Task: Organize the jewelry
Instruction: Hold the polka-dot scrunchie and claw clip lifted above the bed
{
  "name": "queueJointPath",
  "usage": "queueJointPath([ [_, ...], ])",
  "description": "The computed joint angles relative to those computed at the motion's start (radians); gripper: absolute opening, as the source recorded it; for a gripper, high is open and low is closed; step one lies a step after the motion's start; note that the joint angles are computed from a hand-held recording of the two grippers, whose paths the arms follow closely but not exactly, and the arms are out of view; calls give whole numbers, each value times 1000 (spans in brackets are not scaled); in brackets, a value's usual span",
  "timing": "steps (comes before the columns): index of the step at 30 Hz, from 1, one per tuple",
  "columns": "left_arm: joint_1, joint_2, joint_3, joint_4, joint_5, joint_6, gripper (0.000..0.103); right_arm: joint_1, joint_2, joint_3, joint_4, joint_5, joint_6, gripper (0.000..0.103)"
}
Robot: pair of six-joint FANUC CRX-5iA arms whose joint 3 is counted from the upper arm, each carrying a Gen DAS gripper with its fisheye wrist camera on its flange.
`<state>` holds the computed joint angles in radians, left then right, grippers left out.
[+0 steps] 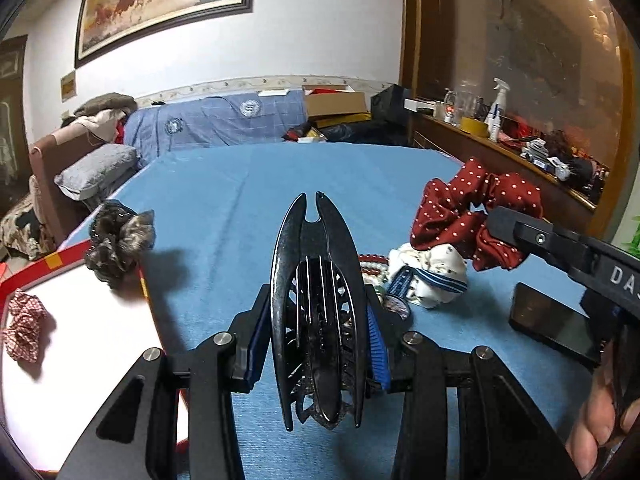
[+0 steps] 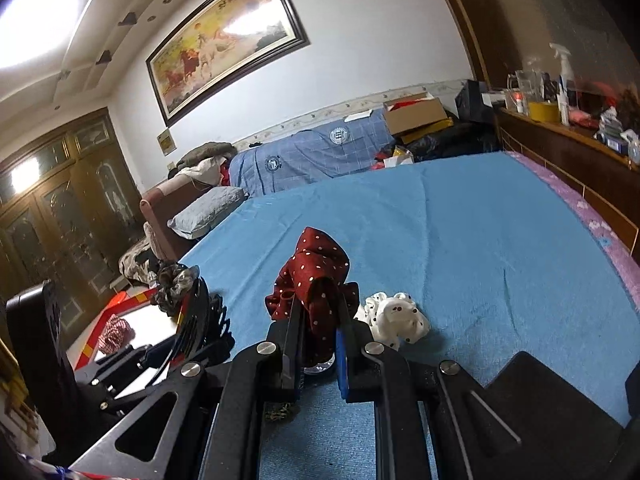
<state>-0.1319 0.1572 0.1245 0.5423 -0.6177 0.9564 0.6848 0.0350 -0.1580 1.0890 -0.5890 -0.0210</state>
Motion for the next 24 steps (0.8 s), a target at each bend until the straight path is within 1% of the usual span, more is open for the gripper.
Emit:
queueJointPath([
  [2, -5, 0, 9, -44, 13, 31, 41, 3, 5, 6, -1, -6, 15, 13],
  [7, -12, 4, 26, -99, 12, 71, 41, 3, 8, 7, -1, -5, 25, 13],
  [18, -18, 4, 39, -155, 17, 115, 41, 7, 17, 20, -30, -9, 48, 13],
  [24, -16, -2, 30, -151, 32, 115, 41, 7, 18, 23, -46, -3, 62, 13],
])
